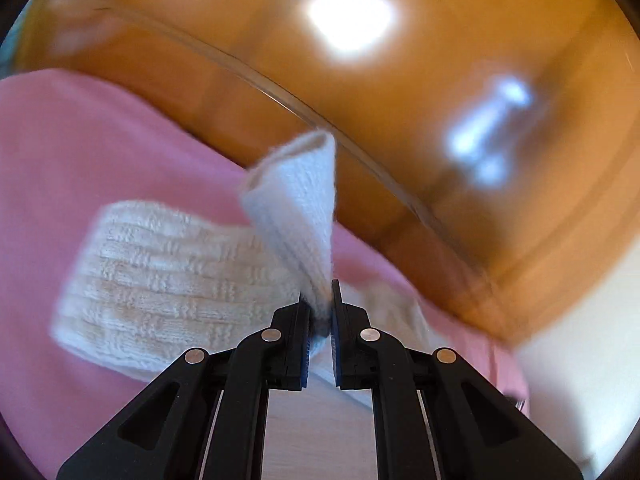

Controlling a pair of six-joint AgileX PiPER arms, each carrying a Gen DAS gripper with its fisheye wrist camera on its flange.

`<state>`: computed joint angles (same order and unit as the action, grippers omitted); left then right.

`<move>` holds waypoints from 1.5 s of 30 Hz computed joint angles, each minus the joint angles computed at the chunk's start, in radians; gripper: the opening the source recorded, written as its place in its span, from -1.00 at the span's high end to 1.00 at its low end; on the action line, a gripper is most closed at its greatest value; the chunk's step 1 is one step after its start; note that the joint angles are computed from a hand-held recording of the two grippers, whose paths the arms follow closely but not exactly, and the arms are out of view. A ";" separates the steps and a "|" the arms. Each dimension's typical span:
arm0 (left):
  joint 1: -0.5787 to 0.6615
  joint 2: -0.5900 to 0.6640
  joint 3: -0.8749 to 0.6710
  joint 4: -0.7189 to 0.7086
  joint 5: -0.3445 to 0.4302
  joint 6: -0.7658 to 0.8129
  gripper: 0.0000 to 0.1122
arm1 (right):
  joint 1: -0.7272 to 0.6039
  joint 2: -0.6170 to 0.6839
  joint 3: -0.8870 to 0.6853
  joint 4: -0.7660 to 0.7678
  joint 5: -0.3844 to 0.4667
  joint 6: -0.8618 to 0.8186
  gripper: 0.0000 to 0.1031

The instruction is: Fold small clothes

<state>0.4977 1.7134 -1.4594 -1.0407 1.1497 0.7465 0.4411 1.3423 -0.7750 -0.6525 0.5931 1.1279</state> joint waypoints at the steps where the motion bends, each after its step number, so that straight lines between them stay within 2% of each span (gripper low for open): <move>1: -0.074 -0.027 0.060 0.010 -0.028 0.003 0.87 | -0.003 -0.001 0.002 0.002 -0.005 0.000 -0.95; 3: -0.178 -0.054 0.139 0.035 -0.080 -0.001 0.84 | -0.011 -0.003 0.005 0.007 -0.014 -0.006 -0.95; 4: -0.243 -0.075 0.189 0.076 -0.145 -0.007 0.75 | -0.008 -0.004 0.006 0.005 -0.012 0.000 -0.95; 6: -0.308 -0.104 0.266 0.120 -0.192 0.004 0.22 | -0.012 -0.014 0.015 0.006 -0.019 0.002 -0.95; 8: -0.311 -0.140 0.332 0.126 -0.219 0.033 0.11 | -0.025 -0.029 0.028 0.018 -0.040 -0.007 -0.95; 13: -0.208 -0.254 0.472 0.161 -0.256 0.151 0.11 | -0.032 -0.049 0.030 0.030 -0.036 -0.019 -0.92; 14: -0.188 -0.270 0.491 0.169 -0.273 0.164 0.11 | -0.027 -0.067 0.028 0.025 -0.025 -0.010 -0.85; 15: -0.155 -0.286 0.516 0.172 -0.290 0.184 0.11 | -0.015 -0.086 0.026 0.015 -0.017 0.010 -0.69; 16: -0.120 -0.284 0.515 0.174 -0.281 0.199 0.11 | -0.012 -0.105 0.023 0.040 -0.024 -0.006 -0.58; 18: -0.077 -0.285 0.536 0.170 -0.285 0.225 0.11 | -0.002 -0.136 0.007 0.155 -0.077 -0.089 -0.26; 19: -0.066 -0.277 0.543 0.170 -0.299 0.233 0.11 | 0.013 -0.134 -0.019 0.244 -0.110 -0.162 -0.22; 22: -0.018 -0.250 0.548 0.145 -0.270 0.259 0.11 | 0.070 -0.055 -0.105 0.437 -0.169 -0.326 -0.07; 24: -0.011 -0.241 0.560 0.115 -0.276 0.281 0.11 | 0.118 0.028 -0.175 0.465 -0.167 -0.349 0.03; 26: -0.018 -0.243 0.577 0.098 -0.294 0.305 0.11 | 0.158 0.161 -0.281 0.495 -0.126 -0.371 0.09; 28: -0.024 -0.233 0.579 0.093 -0.304 0.308 0.11 | 0.203 0.231 -0.352 0.376 -0.062 -0.279 0.30; 29: -0.026 -0.227 0.576 0.091 -0.303 0.308 0.11 | 0.217 0.240 -0.373 0.334 -0.046 -0.258 0.74; 30: -0.034 -0.224 0.572 0.088 -0.304 0.301 0.11 | 0.227 0.239 -0.392 0.318 -0.025 -0.254 0.90; 35: -0.008 -0.206 0.571 0.052 -0.273 0.330 0.11 | 0.292 0.073 -0.384 0.081 0.056 -0.098 0.90; 40: -0.018 -0.206 0.575 0.045 -0.284 0.330 0.11 | 0.214 -0.122 -0.308 0.009 0.119 -0.053 0.90; 41: -0.018 -0.205 0.575 0.045 -0.285 0.331 0.11 | 0.185 -0.149 -0.282 0.024 0.124 -0.056 0.90; 45: -0.037 -0.209 0.578 0.050 -0.305 0.321 0.11 | -0.052 -0.201 -0.139 0.240 0.048 -0.208 0.90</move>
<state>0.4605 1.5044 -0.8815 -0.9911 0.8448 1.0680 0.3893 1.1413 -0.9142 -0.4123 0.6406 0.9199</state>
